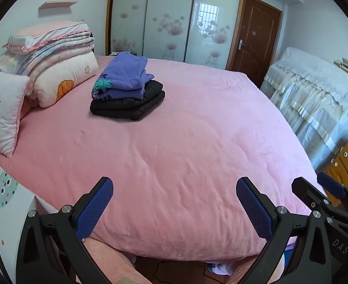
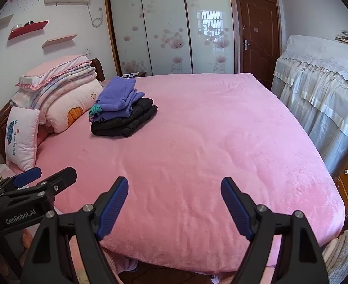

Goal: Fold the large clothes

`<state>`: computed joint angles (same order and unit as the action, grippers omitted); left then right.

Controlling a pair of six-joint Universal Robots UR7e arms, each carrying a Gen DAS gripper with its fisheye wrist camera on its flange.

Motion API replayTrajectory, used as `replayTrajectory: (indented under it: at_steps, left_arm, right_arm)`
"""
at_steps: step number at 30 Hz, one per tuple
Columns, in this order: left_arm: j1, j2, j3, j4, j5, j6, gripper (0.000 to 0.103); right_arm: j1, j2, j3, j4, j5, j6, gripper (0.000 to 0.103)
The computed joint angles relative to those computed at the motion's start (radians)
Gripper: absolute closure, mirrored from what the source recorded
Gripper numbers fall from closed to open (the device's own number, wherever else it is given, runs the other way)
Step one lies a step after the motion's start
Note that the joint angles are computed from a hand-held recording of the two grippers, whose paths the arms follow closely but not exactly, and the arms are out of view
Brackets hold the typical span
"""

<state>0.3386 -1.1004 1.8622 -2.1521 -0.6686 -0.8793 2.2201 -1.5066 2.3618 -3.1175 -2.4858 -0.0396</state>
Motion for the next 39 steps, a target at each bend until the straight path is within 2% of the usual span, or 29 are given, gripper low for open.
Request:
replayTrajectory:
  at_steps: [8, 39]
  left_arm:
    - [0.009, 0.034, -0.025, 0.012, -0.023, 0.053, 0.001]
    - [0.018, 0.047, -0.046, 0.044, -0.029, 0.027, 0.001]
  right_arm:
    - [-0.010, 0.001, 0.007, -0.032, -0.013, -0.013, 0.022]
    - [-0.026, 0.017, 0.003, -0.049, 0.004, -0.018, 0.022]
